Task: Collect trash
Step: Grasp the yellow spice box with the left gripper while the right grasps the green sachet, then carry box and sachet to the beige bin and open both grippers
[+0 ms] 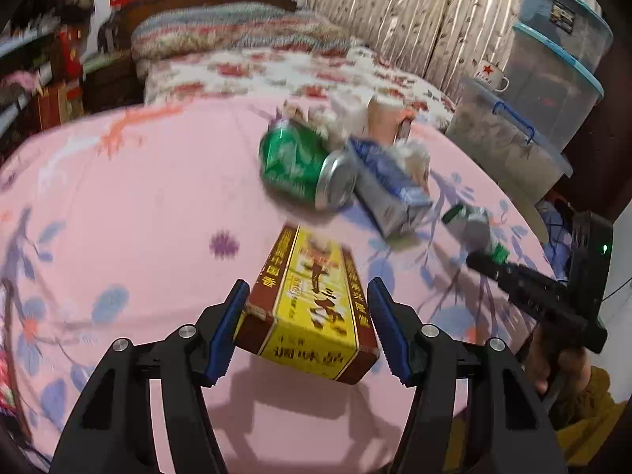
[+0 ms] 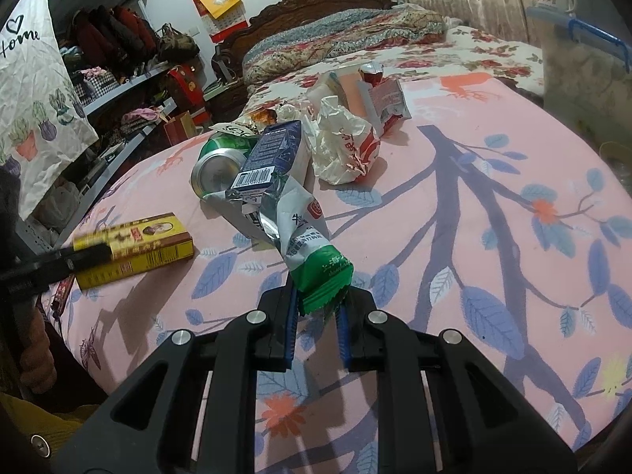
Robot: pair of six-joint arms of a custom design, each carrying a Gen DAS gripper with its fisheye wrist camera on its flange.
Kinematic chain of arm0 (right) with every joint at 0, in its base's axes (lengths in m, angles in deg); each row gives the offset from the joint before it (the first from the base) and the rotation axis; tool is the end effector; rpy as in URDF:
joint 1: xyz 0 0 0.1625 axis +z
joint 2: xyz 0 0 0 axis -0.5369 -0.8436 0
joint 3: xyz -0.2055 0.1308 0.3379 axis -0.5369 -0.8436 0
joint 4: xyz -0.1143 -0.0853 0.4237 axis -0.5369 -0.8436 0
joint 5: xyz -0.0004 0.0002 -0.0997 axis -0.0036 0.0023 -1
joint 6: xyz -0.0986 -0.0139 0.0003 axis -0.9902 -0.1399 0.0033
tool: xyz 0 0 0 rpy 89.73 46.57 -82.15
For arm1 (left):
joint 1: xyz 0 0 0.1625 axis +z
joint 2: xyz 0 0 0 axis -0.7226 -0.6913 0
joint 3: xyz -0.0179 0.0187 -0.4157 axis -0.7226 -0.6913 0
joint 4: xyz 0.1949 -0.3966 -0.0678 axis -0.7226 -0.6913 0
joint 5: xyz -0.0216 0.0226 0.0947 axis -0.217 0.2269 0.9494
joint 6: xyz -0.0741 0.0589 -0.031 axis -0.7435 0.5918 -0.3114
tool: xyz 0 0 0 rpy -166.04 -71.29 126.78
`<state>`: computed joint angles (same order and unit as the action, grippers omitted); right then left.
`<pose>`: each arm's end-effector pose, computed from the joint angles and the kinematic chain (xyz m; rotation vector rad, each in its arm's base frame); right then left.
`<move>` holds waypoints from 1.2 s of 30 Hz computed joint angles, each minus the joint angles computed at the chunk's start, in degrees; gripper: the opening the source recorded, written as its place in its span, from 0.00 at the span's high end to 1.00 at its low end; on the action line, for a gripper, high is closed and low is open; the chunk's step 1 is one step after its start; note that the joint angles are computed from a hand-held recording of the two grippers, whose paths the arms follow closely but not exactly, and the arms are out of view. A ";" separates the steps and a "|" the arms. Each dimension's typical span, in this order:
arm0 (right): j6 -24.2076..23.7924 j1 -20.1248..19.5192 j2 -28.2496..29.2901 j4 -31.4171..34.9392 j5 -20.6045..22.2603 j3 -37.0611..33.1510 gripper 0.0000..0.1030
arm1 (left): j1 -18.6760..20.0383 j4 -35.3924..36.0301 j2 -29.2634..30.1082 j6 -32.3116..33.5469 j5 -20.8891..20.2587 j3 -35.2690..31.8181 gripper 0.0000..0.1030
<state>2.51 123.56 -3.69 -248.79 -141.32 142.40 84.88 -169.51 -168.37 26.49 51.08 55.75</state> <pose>0.1414 -0.5884 0.1049 1.1189 -2.7244 0.4743 -0.1581 -0.4056 0.1496 -0.1290 2.3001 -1.0032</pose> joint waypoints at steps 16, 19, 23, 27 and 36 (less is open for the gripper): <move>0.82 -0.05 0.12 1.36 0.41 -0.31 0.82 | 3.04 12.90 4.15 -4.58 -2.50 -3.17 0.29; 1.89 -0.57 0.12 2.87 1.49 -0.89 0.82 | 2.42 17.38 5.05 -6.01 -0.91 -4.02 0.41; 3.03 -1.70 -0.41 3.37 3.54 -1.57 0.82 | 1.47 4.91 3.49 1.19 -3.05 -2.27 0.42; 4.28 -3.43 -1.19 2.92 5.81 -2.53 0.82 | 0.81 -11.02 6.19 15.16 -6.34 -4.60 0.42; 11.94 -9.66 -2.61 -4.05 6.57 -8.44 0.82 | 7.53 -20.33 30.54 46.11 -18.46 -33.27 0.42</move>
<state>14.46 113.91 -6.30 -252.84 -134.74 133.96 92.42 -189.84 -137.83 72.60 32.62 22.48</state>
